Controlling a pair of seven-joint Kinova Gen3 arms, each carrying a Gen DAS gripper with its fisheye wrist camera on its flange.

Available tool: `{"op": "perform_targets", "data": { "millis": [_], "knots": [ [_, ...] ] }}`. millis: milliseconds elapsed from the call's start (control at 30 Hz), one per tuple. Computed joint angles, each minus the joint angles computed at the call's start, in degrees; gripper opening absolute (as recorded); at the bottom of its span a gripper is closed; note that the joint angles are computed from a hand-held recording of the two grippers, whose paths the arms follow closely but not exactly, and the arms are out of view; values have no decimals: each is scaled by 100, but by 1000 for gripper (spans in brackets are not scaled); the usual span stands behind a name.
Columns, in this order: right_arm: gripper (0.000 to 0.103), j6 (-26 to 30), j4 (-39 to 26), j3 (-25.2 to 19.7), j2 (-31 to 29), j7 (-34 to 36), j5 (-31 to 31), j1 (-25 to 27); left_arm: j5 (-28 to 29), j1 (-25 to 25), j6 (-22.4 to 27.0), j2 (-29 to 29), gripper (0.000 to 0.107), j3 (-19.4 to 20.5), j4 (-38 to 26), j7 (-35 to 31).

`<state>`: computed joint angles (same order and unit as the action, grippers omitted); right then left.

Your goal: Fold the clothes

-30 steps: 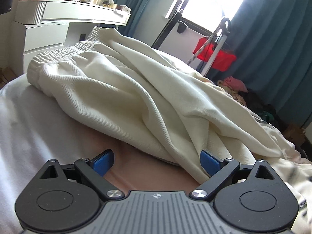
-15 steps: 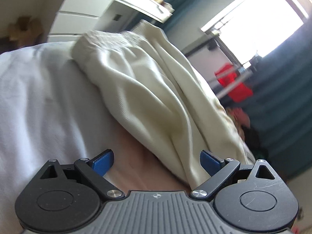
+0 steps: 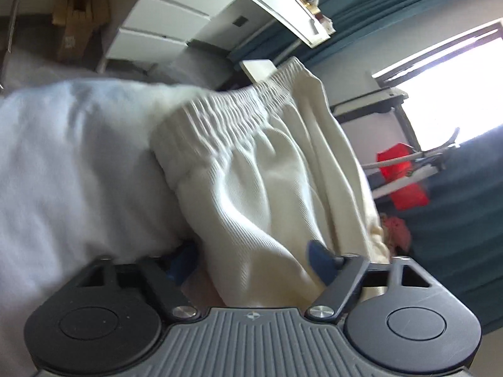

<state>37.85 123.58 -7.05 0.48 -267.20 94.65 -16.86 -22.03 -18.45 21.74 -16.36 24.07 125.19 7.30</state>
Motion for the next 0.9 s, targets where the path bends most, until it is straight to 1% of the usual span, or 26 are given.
{"op": "perform_targets", "data": {
  "millis": [33,100,133,200,267,300,367,400,433,467,500,567,633,700,733,767,800,833,867,900],
  "knots": [
    [6,233,-18,-83,-67,233,-148,-73,90,52,233,39,45,-96,-96,-143],
    [6,699,-14,-292,-210,545,-345,-211,176,168,577,11,27,-225,-204,-149],
    [6,897,-27,-301,-253,703,-413,-342,156,291,610,-46,20,-332,-188,-76],
    [6,1174,-76,-373,-327,1112,-523,-443,30,332,628,-212,12,-349,-148,-98],
    [6,1469,-93,-437,-377,1342,-527,-525,-69,276,600,-472,8,-294,-64,-147],
    [6,1648,-102,-481,-398,1413,-532,-573,-18,300,525,-640,7,-360,-6,-229],
    [6,2049,-136,-577,-398,1513,-511,-678,171,386,310,-1114,5,-633,138,-481],
    [6,2272,-162,-573,-362,1559,-472,-790,163,320,239,-1362,3,-655,199,-586],
    [6,2467,-189,-658,-329,1613,-430,-795,153,148,206,-1594,3,-585,245,-681],
    [6,2569,-259,-702,-260,1672,-418,-769,122,59,116,-1785,3,-598,329,-683],
    [6,2577,-350,-651,-201,1775,-434,-785,181,43,-6,-1913,3,-718,418,-729],
    [6,2314,-686,-457,-15,2204,-691,-736,401,117,-235,-1932,3,-1034,553,-913],
    [6,1848,-1036,-536,347,2670,-890,-289,520,250,-173,-1786,3,-1275,566,-1203],
    [6,1382,-1318,-668,755,3136,-981,185,697,315,3,-1560,3,-1384,493,-1414],
    [6,1149,-1416,-631,935,3369,-998,288,812,334,16,-1469,3,-1464,477,-1490],
    [6,916,-1523,-489,1118,3602,-1034,289,926,355,28,-1379,4,-1547,462,-1572],
    [6,760,-1584,-293,1250,3835,-1088,184,998,395,12,-1310,4,-1636,477,-1699],
    [6,684,-1639,-31,1375,4068,-1166,-27,1078,392,-2,-1239,6,-1683,488,-1822],
    [6,605,-1688,234,1506,4273,-1225,-237,1082,335,22,-1141,6,-1625,449,-1851],
    [7,486,-1724,406,1583,4385,-1303,-344,1142,195,-46,-1047,8,-1521,456,-1940]
  ]
}}
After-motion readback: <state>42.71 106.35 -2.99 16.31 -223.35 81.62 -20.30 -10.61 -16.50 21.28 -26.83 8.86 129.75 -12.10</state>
